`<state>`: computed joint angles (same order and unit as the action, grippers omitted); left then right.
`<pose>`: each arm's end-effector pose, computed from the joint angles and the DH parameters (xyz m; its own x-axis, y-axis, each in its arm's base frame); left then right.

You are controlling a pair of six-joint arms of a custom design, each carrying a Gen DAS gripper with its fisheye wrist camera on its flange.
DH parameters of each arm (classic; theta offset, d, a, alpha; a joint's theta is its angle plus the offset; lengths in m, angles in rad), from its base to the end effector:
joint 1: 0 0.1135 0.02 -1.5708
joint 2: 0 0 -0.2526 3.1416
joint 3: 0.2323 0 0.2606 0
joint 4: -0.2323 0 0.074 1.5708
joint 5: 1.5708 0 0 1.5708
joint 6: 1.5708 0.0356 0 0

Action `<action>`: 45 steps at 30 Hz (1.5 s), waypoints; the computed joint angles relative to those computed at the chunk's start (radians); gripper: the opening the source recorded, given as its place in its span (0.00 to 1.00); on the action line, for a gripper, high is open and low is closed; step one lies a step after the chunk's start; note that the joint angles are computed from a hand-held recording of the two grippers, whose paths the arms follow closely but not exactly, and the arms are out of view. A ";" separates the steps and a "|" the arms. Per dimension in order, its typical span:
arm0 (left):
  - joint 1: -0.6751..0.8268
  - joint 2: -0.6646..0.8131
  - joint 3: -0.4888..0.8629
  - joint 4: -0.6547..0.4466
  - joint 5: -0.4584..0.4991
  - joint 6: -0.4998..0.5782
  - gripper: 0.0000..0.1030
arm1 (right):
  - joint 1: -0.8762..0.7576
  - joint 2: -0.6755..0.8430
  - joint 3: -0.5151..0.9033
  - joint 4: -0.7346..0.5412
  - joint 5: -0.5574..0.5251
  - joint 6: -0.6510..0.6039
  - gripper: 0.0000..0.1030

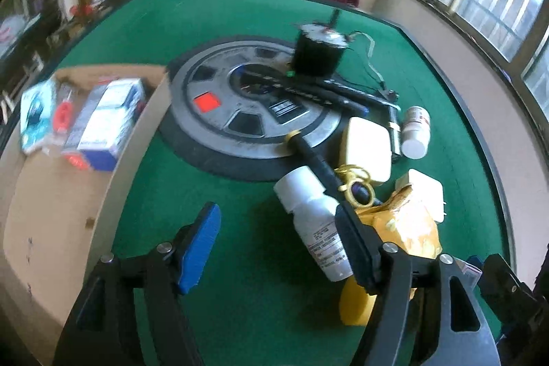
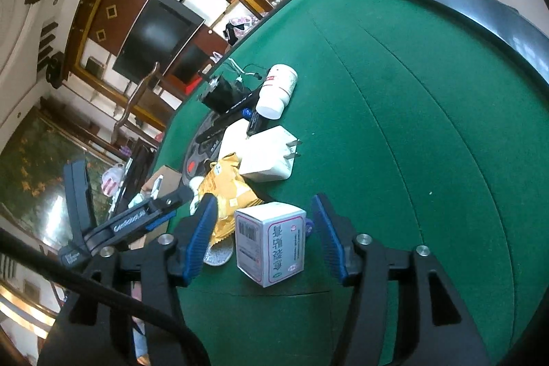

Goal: Organize objects
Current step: 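Carry the white pink-text box out of the tray with right tool onto the table, then grasp the yellow tape roll on the table with left tool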

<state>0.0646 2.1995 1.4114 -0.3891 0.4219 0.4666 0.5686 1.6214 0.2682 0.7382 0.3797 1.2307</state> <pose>0.4308 0.0133 0.0820 -0.7791 0.3609 -0.5126 0.5020 0.8490 -0.1652 0.2039 0.1146 0.0693 -0.3931 0.7879 -0.4741 0.3766 0.6083 0.6987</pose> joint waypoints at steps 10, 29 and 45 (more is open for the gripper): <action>-0.041 -0.066 -0.153 0.249 -0.121 -0.038 0.82 | -0.008 0.002 -0.011 0.022 -0.017 -0.003 0.58; -0.071 0.033 -0.072 0.239 -0.258 -0.012 0.82 | 0.012 -0.020 0.005 -0.031 0.000 -0.014 0.58; -0.076 0.038 -0.018 0.168 -0.174 -0.066 0.82 | 0.009 -0.007 0.025 -0.061 -0.014 -0.013 0.58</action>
